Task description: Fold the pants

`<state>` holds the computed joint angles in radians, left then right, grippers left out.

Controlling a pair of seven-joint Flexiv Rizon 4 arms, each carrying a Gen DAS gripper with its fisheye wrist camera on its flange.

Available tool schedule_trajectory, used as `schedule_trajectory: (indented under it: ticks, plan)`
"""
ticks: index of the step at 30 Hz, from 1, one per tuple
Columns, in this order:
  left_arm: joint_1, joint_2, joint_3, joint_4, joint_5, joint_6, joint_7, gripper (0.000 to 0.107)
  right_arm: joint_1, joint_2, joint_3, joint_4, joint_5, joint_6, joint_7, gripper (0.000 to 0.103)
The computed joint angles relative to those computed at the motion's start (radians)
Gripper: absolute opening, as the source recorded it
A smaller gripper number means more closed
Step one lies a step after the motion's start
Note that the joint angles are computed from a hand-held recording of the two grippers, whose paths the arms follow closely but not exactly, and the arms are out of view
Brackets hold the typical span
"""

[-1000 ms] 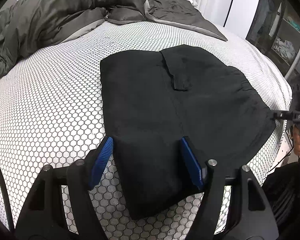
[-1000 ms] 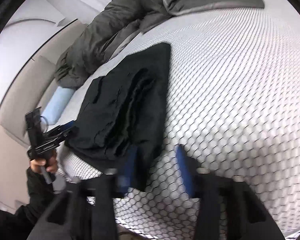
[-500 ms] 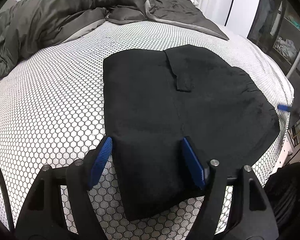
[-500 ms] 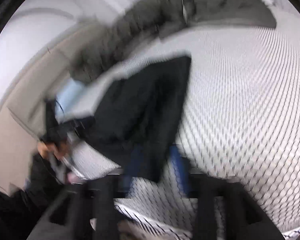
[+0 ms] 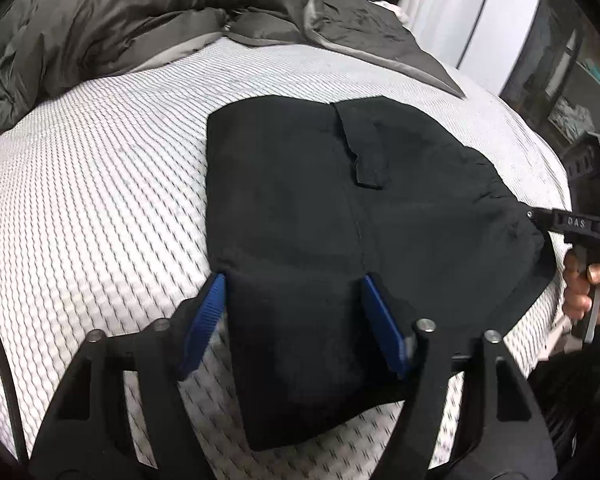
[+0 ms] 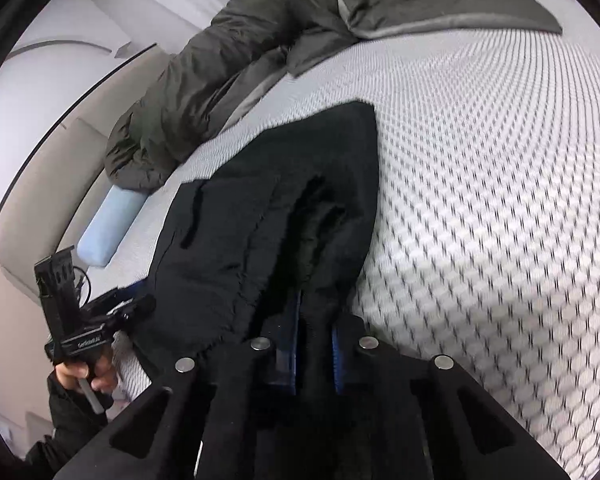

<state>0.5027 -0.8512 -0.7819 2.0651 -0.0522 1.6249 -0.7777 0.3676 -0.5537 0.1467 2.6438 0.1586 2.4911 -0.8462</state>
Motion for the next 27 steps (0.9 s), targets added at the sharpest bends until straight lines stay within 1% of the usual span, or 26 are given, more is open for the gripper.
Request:
schedule_trajectory:
  ticks: [2,4,5,7,8,9,10,11,12,13,14,16,17,18,19,20,21,22,23,24,25,26,27]
  plan:
    - [-0.057,0.004,0.042,-0.054,-0.029,-0.011,-0.027,0.060,0.018,0.015,-0.028,-0.030,0.021,-0.052,-0.007,0.011]
    - [-0.105,0.008,0.081,-0.098,-0.060,-0.027,-0.051,0.060,0.024,0.016,-0.053,-0.065,0.031,-0.095,-0.023,0.011]
    - [-0.123,0.010,0.096,-0.112,-0.075,-0.037,-0.059,0.060,0.052,0.023,-0.079,-0.083,0.055,-0.130,-0.049,0.011]
    - [-0.128,0.013,0.099,-0.117,-0.092,-0.045,-0.059,0.060,0.080,0.039,-0.103,-0.092,0.081,-0.175,-0.089,0.013]
    - [-0.129,0.016,0.101,-0.112,-0.094,-0.037,-0.056,0.060,0.082,0.054,-0.105,-0.087,0.088,-0.194,-0.101,0.017]
    - [-0.132,0.022,0.107,-0.104,-0.090,-0.019,-0.052,0.060,0.064,0.070,-0.095,-0.072,0.082,-0.198,-0.099,0.022]
    - [-0.137,0.029,0.116,-0.093,-0.081,0.002,-0.050,0.061,0.074,0.081,-0.105,-0.058,0.089,-0.195,-0.085,0.024]
    - [-0.143,0.038,0.129,-0.082,-0.072,0.028,-0.054,0.064,0.111,0.104,-0.123,-0.054,0.161,-0.219,-0.103,0.024]
    - [-0.149,0.047,0.143,-0.065,-0.062,0.067,-0.067,0.066,0.177,0.123,-0.163,-0.057,0.246,-0.249,-0.131,0.024]
    - [-0.137,0.051,0.136,-0.044,-0.044,0.106,-0.080,0.067,0.225,0.137,-0.193,-0.051,0.306,-0.253,-0.151,0.024]
    - [-0.114,0.049,0.119,-0.029,-0.021,0.123,-0.088,0.067,0.245,0.150,-0.196,-0.038,0.341,-0.227,-0.157,0.024]
    - [-0.056,0.037,0.058,-0.006,0.031,0.138,-0.096,0.074,0.241,0.165,-0.175,-0.036,0.356,-0.195,-0.173,0.026]
    - [-0.043,0.030,0.042,0.000,0.052,0.145,-0.103,0.084,0.247,0.178,-0.169,-0.040,0.353,-0.193,-0.195,0.032]
    - [-0.040,0.022,0.032,-0.001,0.074,0.149,-0.107,0.085,0.247,0.183,-0.161,-0.049,0.348,-0.198,-0.211,0.042]
    - [-0.045,0.017,0.031,-0.006,0.096,0.141,-0.105,0.085,0.227,0.180,-0.139,-0.068,0.331,-0.206,-0.225,0.046]
    - [-0.057,0.018,0.039,-0.011,0.108,0.125,-0.093,0.085,0.232,0.175,-0.143,-0.087,0.299,-0.230,-0.231,0.049]
    - [-0.097,0.027,0.080,-0.027,0.118,0.104,-0.086,0.085,0.266,0.181,-0.163,-0.100,0.321,-0.275,-0.265,0.049]
    - [-0.156,0.042,0.142,-0.039,0.111,0.109,-0.088,0.085,0.321,0.181,-0.217,-0.129,0.353,-0.349,-0.304,0.049]
    - [-0.200,0.051,0.188,-0.045,0.105,0.120,-0.092,0.085,0.361,0.161,-0.260,-0.167,0.385,-0.420,-0.343,0.042]
    - [-0.234,0.054,0.225,-0.049,0.109,0.137,-0.097,0.085,0.374,0.138,-0.282,-0.172,0.360,-0.427,-0.321,0.038]
    - [-0.241,0.052,0.230,-0.044,0.109,0.153,-0.096,0.085,0.387,0.126,-0.296,-0.174,0.359,-0.430,-0.315,0.036]
    - [-0.226,0.049,0.216,-0.040,0.117,0.154,-0.096,0.085,0.414,0.127,-0.315,-0.170,0.367,-0.416,-0.314,0.026]
    - [-0.214,0.048,0.203,-0.036,0.121,0.149,-0.098,0.085,0.446,0.134,-0.338,-0.158,0.369,-0.387,-0.318,0.019]
